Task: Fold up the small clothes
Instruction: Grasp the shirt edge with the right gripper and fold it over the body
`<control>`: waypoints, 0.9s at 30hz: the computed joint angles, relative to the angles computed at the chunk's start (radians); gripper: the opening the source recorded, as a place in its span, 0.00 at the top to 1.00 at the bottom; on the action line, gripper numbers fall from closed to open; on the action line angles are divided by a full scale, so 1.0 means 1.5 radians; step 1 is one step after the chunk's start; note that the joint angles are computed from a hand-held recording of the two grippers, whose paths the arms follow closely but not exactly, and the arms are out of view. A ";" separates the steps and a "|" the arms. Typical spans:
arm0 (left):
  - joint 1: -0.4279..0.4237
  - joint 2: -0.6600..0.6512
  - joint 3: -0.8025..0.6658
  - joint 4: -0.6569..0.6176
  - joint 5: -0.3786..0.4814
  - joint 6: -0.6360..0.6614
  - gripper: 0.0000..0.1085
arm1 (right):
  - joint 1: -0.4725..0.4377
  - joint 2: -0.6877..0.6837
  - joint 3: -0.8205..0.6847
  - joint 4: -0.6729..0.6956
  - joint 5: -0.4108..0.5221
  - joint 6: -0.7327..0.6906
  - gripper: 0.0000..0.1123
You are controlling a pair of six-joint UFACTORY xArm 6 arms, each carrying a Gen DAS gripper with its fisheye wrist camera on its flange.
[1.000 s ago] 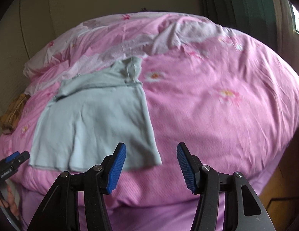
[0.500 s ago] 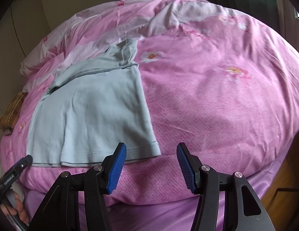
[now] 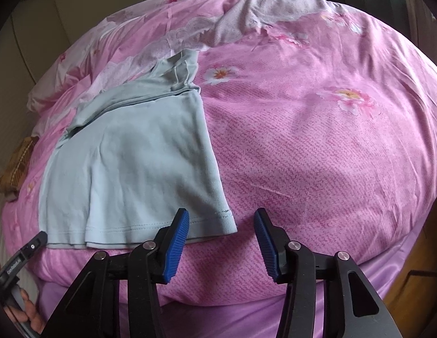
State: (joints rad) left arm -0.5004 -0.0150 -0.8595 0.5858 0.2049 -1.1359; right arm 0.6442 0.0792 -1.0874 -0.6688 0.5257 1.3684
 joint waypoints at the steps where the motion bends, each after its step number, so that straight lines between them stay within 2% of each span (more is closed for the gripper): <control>1: -0.001 0.001 0.000 -0.007 0.002 0.004 0.73 | -0.002 0.000 0.002 0.006 -0.007 -0.001 0.61; 4: -0.004 0.001 -0.004 -0.007 0.033 -0.003 0.80 | -0.008 0.004 0.006 0.034 -0.020 -0.014 0.67; 7: -0.001 0.003 0.002 -0.035 0.022 0.020 0.80 | -0.008 0.010 0.003 0.057 -0.018 -0.033 0.74; 9: 0.001 0.003 0.005 -0.043 0.012 0.027 0.80 | -0.008 0.012 0.004 0.072 -0.028 -0.043 0.82; 13: -0.001 0.005 0.011 -0.110 -0.017 0.076 0.81 | -0.014 0.008 0.016 0.089 -0.054 -0.044 0.86; 15: -0.005 0.007 0.008 -0.111 -0.018 0.082 0.92 | -0.015 0.006 0.018 0.084 -0.057 -0.034 0.90; 16: -0.008 0.007 0.009 -0.112 -0.020 0.087 0.92 | -0.015 0.006 0.018 0.082 -0.056 -0.030 0.90; 20: -0.005 -0.001 0.008 -0.054 -0.014 0.044 0.92 | -0.015 -0.005 0.023 0.054 -0.048 -0.005 0.92; 24: 0.008 -0.023 0.006 0.042 0.002 -0.042 0.93 | -0.011 -0.017 0.020 0.016 -0.033 0.022 0.93; 27: 0.016 -0.039 0.002 0.065 0.003 -0.060 0.93 | -0.007 -0.026 0.019 -0.009 -0.029 0.041 0.93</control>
